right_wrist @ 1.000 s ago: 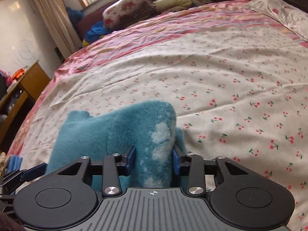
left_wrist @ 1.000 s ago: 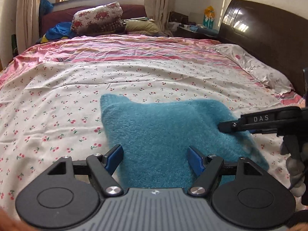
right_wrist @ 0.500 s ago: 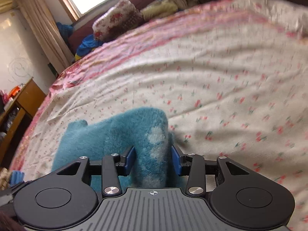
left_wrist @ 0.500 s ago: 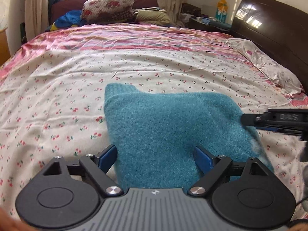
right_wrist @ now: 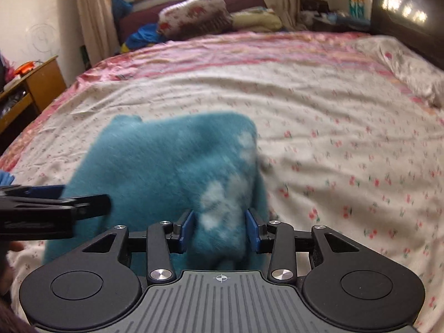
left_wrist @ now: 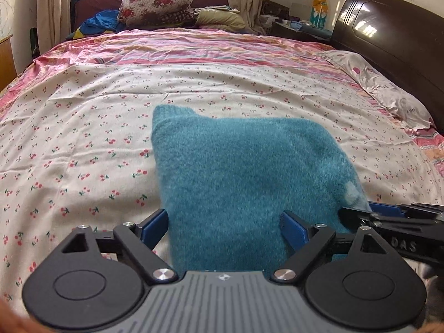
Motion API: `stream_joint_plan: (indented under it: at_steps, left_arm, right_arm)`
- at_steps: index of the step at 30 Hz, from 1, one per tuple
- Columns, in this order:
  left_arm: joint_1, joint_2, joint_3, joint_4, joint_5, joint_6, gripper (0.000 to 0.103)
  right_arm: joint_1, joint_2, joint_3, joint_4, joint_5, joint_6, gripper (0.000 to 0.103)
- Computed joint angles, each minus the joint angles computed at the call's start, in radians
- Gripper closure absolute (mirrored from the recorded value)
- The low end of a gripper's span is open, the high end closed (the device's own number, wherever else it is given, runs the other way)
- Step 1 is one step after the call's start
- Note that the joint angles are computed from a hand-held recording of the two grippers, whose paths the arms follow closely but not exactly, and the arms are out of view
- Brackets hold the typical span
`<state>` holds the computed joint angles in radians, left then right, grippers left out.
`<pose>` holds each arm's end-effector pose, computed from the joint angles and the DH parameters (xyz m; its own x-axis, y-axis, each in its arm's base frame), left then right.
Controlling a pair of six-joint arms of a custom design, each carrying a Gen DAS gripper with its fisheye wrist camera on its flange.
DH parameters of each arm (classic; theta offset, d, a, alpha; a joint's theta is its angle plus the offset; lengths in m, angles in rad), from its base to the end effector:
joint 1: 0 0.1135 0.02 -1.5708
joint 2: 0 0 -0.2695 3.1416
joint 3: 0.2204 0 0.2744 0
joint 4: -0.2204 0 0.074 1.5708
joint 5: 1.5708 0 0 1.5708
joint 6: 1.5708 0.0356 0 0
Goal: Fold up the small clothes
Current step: 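Pull both open tools back from the folded sweater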
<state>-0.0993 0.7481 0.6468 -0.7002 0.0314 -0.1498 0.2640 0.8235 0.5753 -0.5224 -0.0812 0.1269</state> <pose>0.1702 -0.0181 0.2507 -0.7249 -0.0777 -0.6845 0.0128 0.9919 -0.1261 0.1824 0.0523 0.2273 -0.7071 -0.0604 -0.7046 -0.2286 0.9624 0.1469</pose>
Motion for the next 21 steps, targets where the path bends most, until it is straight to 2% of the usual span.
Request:
stream_joint_plan:
  at_steps: [3, 4, 7, 14, 19, 21]
  left_arm:
    - [0.002, -0.010, -0.008, -0.011, 0.007, -0.008, 0.009]
    - [0.002, -0.013, -0.011, -0.016, 0.009, -0.010, 0.009]
    - [0.004, -0.027, -0.021, -0.029, 0.009, -0.007, 0.006]
    - [-0.004, -0.081, -0.033, -0.072, -0.010, -0.013, 0.005]
    - [-0.041, -0.122, -0.042, -0.106, -0.046, -0.021, 0.005]
    - [-0.055, -0.136, -0.044, -0.119, -0.061, -0.022, 0.005]
  right_arm:
    - [-0.021, 0.010, -0.029, 0.048, -0.003, -0.002, 0.050]
    - [-0.034, 0.008, -0.037, 0.055, -0.018, -0.002, 0.049]
    - [-0.048, -0.012, -0.038, 0.033, -0.034, 0.026, 0.049]
    - [0.068, -0.126, -0.010, -0.088, 0.095, 0.060, 0.054]
    - [0.132, -0.229, -0.019, -0.164, 0.129, 0.070, 0.055]
    - [0.175, -0.215, -0.029, -0.173, 0.200, 0.076, 0.055]
